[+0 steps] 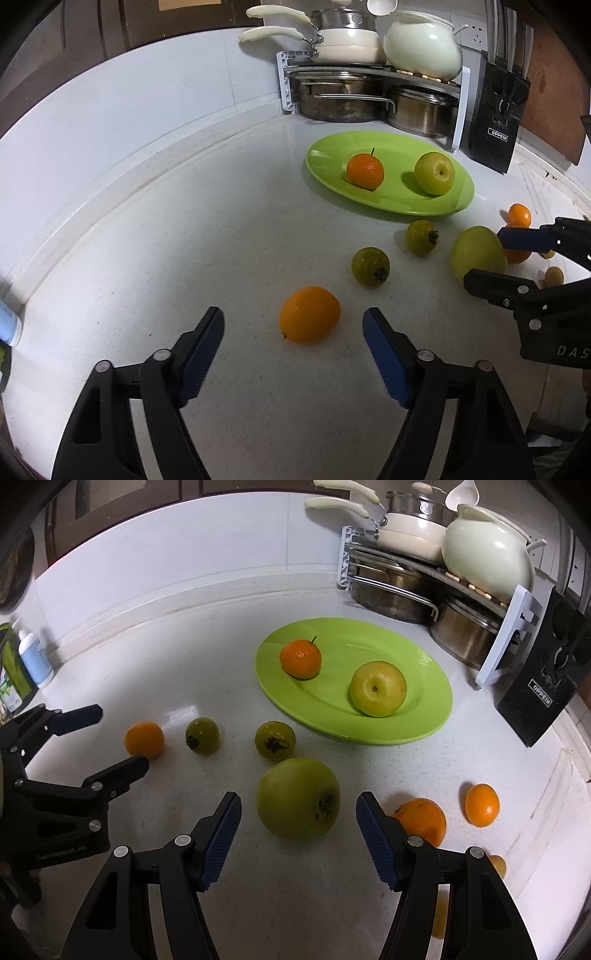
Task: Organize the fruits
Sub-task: 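Move the left tool to the orange while the right tool reaches the green apple, then grasp the orange with the left tool while the right tool grasps the green apple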
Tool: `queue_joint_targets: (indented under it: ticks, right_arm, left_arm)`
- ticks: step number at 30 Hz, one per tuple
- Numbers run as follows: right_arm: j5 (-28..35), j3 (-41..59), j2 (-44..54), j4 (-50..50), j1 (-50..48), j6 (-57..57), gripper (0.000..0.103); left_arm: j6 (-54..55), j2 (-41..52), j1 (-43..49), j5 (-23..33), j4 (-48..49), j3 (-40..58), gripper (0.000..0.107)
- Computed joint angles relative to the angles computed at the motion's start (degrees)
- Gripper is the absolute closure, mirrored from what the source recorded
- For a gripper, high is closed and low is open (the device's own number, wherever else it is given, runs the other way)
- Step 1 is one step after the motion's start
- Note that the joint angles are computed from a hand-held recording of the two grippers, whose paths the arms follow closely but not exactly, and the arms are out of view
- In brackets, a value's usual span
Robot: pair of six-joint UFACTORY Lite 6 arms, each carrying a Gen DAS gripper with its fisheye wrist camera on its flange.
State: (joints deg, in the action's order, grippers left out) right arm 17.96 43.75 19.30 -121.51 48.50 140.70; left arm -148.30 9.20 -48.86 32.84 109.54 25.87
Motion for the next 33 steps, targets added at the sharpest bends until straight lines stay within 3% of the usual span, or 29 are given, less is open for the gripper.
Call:
queue_joint_targets:
  ticks: [16,24,33]
  right_arm:
    - [-1.68,1.02,2.30,-11.54,-2.13,11.16,0.038]
    - [-1.47,1.13,2.91,-13.08,-2.58,12.50,0.051]
    - [-1.01,0.04,1.91,-15.72,-2.81,15.32,0.051]
  left_arm:
    - [-6.38,3.75,3.02,-2.65,9.25,2.62,0.066]
    - [-7.94,4.40,3.49,-2.54,11.04,2.66,0.070]
    - [-7.69,2.65,2.69,-2.08,9.82,1.45,0.070]
